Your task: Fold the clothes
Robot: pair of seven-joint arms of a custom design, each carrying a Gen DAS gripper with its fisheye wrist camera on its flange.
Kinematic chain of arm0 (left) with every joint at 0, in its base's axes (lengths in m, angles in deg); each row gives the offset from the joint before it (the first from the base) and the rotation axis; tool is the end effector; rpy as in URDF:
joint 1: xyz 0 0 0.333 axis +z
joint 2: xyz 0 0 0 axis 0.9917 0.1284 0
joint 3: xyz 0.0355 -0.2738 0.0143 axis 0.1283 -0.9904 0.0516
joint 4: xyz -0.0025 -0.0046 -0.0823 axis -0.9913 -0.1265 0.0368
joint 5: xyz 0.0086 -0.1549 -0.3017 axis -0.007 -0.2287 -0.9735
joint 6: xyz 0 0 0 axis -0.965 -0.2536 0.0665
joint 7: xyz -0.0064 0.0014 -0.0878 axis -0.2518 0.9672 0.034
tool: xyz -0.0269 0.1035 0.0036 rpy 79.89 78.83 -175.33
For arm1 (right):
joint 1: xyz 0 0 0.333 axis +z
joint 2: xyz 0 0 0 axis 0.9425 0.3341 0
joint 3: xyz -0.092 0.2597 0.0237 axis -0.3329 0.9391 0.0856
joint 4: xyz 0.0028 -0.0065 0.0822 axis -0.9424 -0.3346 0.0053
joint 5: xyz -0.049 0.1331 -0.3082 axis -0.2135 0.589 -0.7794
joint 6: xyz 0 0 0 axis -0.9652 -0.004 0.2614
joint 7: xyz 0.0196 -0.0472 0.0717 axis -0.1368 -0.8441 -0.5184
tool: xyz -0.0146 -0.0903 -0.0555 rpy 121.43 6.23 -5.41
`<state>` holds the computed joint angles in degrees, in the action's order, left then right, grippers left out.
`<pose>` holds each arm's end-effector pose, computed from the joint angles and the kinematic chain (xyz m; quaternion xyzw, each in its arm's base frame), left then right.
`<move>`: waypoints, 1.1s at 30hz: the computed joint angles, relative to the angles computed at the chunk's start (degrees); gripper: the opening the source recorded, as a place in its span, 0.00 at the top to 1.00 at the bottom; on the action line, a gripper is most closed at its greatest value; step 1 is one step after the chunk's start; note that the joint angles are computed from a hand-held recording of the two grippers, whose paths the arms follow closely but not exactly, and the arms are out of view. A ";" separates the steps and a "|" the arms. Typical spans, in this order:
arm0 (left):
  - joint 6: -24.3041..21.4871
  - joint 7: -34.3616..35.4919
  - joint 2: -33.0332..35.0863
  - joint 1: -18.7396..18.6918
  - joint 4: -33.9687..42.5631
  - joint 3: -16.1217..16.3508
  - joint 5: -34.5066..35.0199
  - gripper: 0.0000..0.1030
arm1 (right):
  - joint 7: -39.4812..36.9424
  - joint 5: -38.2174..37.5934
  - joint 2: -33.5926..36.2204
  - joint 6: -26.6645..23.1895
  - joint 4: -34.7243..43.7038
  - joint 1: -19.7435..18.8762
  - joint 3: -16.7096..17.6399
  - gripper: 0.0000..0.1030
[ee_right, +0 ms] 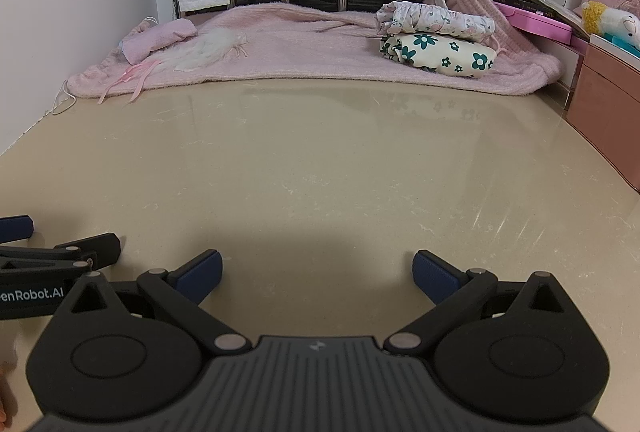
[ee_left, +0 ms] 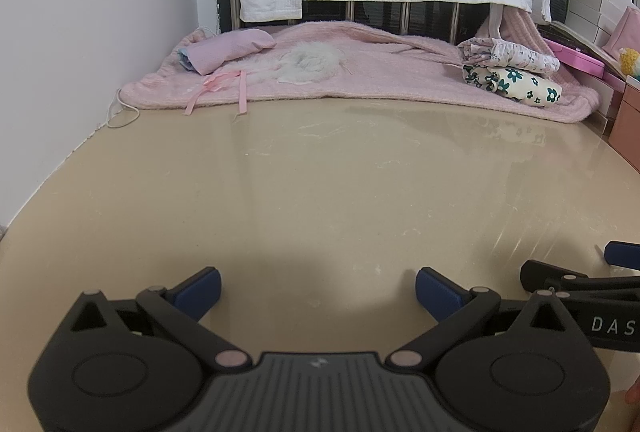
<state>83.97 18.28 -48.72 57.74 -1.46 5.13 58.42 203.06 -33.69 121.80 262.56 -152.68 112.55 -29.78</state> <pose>0.6245 -0.2974 0.3665 -0.6375 0.6460 -0.2938 0.3000 0.6256 0.2225 0.3586 -0.6471 0.6382 -0.2894 0.3004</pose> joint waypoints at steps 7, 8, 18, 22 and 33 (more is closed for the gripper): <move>0.18 0.54 0.04 0.33 0.09 -0.05 -0.34 0.00 | -0.11 0.13 0.03 -0.02 0.04 -0.01 0.01 0.01; 0.22 0.64 0.05 0.39 0.11 -0.05 -0.41 0.00 | -0.14 0.14 0.03 -0.02 0.05 -0.04 0.04 0.01; 0.24 0.46 0.07 0.08 0.05 0.18 -0.43 0.00 | -0.22 0.14 -0.06 -0.08 0.01 -0.05 0.02 0.01; -0.20 -0.49 0.03 -0.50 -0.01 0.48 0.15 0.00 | 0.09 0.19 0.29 0.24 -0.08 0.17 -0.19 0.01; -4.18 1.08 -0.76 2.68 4.03 -0.51 0.58 0.01 | -6.89 5.85 -1.59 2.94 3.88 -9.74 12.36 0.00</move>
